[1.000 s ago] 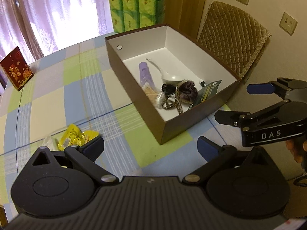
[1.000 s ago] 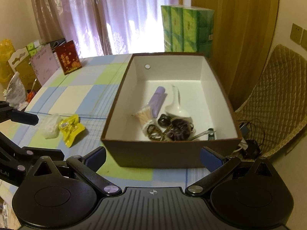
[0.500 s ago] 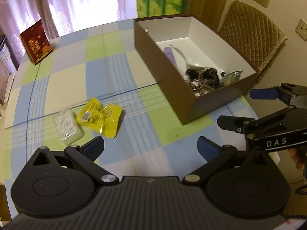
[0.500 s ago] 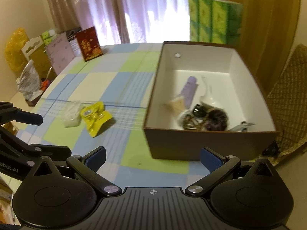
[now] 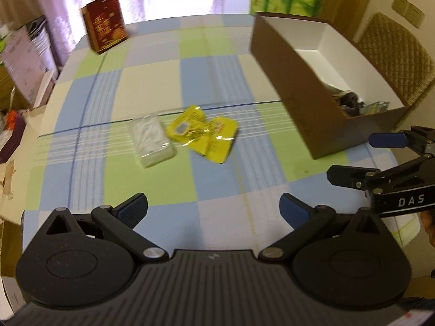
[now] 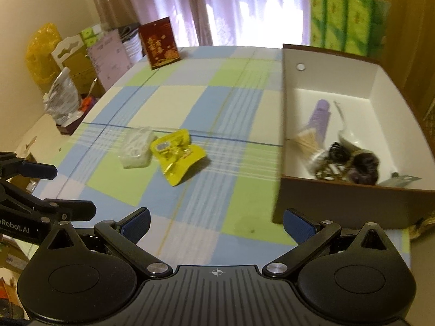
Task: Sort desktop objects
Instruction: 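Withdraw both tools from the box back toward the table, then grasp the yellow snack packet by its corner with the right tool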
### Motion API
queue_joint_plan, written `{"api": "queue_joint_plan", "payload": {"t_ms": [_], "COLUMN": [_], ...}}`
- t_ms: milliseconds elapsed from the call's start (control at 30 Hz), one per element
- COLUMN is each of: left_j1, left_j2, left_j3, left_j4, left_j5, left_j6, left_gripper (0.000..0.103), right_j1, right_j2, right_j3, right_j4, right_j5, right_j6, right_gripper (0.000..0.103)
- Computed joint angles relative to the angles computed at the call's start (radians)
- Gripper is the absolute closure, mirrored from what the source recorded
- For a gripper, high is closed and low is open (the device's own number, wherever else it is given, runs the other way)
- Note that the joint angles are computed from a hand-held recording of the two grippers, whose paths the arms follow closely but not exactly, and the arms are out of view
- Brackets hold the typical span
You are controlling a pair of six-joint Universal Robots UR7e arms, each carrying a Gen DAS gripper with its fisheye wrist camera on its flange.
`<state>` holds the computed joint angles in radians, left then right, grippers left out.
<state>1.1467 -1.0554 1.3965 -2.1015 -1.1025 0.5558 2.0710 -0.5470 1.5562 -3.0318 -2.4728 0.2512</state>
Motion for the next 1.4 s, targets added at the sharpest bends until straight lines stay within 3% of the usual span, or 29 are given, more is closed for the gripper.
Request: {"api": "queue_joint_plan", "payload": {"t_ms": [200, 367, 667, 900, 1167, 1400], "left_j1": [0.021, 0.035, 0.067, 0.088, 0.103, 0.113], "left_j2": [0.015, 0.034, 0.093, 0.155, 0.236, 0.297], "left_j3": [-0.039, -0.063, -0.136, -0.202, -0.294, -0.375], "left_j4": [-0.005, -0.03, -0.027, -0.039, -0.028, 0.023], "left_j5": [0.024, 0.044, 0.05, 0.056, 0.058, 0.063], "left_j6": [-0.003, 0.022, 0.051, 0.07, 0.099, 0.108], "left_gripper": [0.001, 0.001, 0.001, 0.001, 0.001, 0.001], "right_j1": [-0.008, -0.023, -0.066, -0.084, -0.108, -0.134], "right_j2": [0.04, 0.068, 0.118, 0.171, 0.228, 0.256], "right_j3": [-0.05, -0.066, -0.092, -0.146, -0.22, -0.264], "right_j4": [-0.002, -0.092, -0.228, -0.261, -0.262, -0.244], "right_j5": [0.03, 0.098, 0.176, 0.178, 0.172, 0.167], "right_j6": [-0.015, -0.028, 0.067, 0.071, 0.094, 0.117], "right_gripper": [0.002, 0.002, 0.002, 0.003, 0.035, 0.048]}}
